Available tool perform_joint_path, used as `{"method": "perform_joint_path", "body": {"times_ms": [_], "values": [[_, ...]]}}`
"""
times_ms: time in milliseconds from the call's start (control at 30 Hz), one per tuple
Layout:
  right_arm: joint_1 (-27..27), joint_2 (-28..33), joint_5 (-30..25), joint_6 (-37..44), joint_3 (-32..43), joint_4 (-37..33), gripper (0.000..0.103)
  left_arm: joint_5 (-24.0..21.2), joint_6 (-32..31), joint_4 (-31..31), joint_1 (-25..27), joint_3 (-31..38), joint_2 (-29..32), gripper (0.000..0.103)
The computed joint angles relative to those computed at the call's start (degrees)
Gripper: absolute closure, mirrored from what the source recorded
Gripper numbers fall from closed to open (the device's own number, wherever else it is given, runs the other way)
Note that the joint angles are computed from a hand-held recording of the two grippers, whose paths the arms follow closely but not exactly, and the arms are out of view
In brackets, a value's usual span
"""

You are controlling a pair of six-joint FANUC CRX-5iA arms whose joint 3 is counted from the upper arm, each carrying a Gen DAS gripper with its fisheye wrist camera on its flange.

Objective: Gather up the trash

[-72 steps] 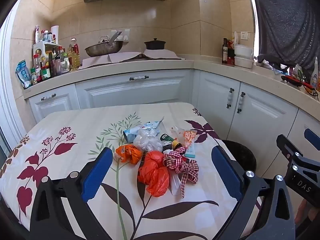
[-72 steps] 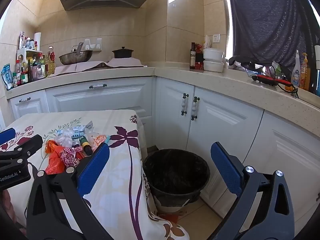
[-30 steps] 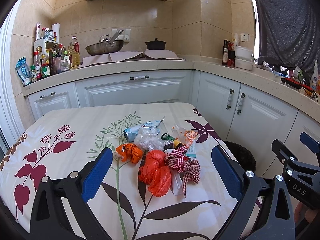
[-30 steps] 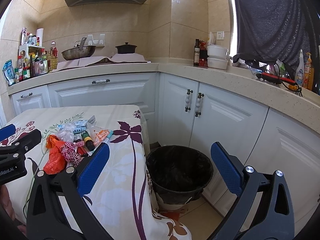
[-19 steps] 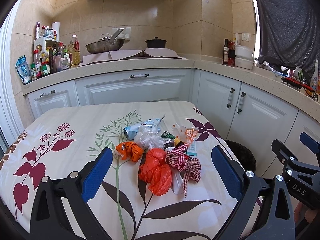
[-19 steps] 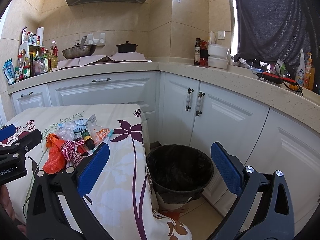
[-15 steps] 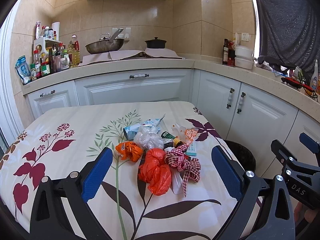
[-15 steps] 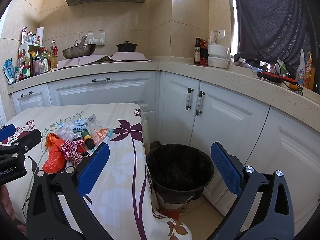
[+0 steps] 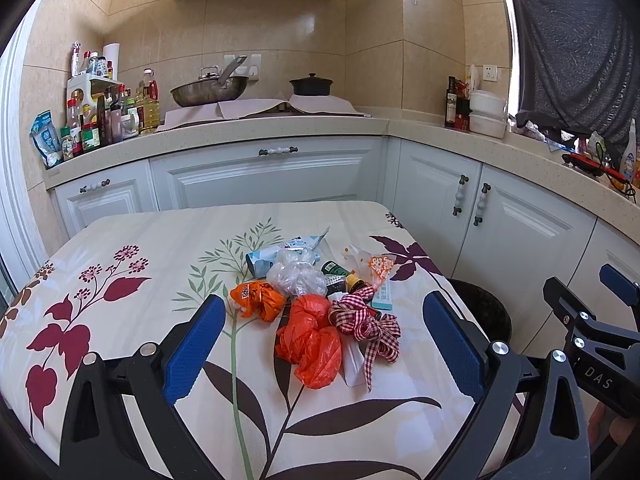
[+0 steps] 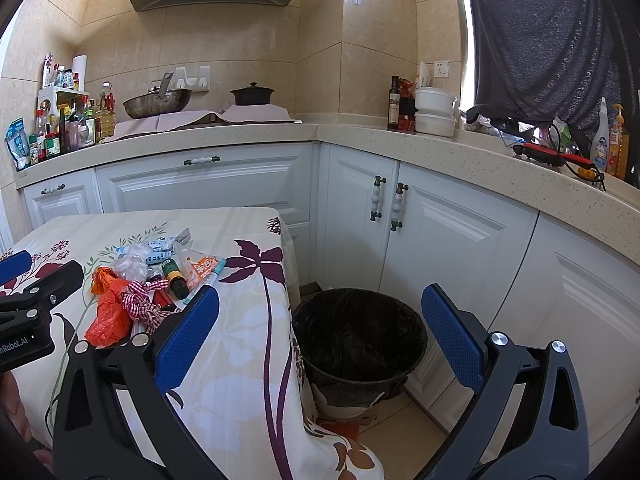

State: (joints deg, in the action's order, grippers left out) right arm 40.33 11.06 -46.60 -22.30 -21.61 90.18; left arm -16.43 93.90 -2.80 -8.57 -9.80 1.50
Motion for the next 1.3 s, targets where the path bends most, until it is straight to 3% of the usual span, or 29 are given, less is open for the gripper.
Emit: {"method": "perform_joint_path", "body": {"times_ms": [900,1000,1167,1300], "values": [[0.0,0.2,0.5,0.3,-0.1,-0.4,0.004,0.3,-1.3,1.5,0.9,-1.4,-0.3,0.007],[0.2,0.9,1.3,1.2,0.6,-0.8,0.004,0.2,-1.7,1.9,1.7,-1.8,-0.6,0.007],[0.2,2.4,4.2,3.4,2.7,-1.7,0.004,-1.2,4.3,-4.1,2.8,-0.9,-1.1,0.007],[0.3,4.1,7.0,5.5,4.8,-1.8,0.004,-2.9,2.6,-1.5,5.1,-1.2,-0.6,0.007]]}}
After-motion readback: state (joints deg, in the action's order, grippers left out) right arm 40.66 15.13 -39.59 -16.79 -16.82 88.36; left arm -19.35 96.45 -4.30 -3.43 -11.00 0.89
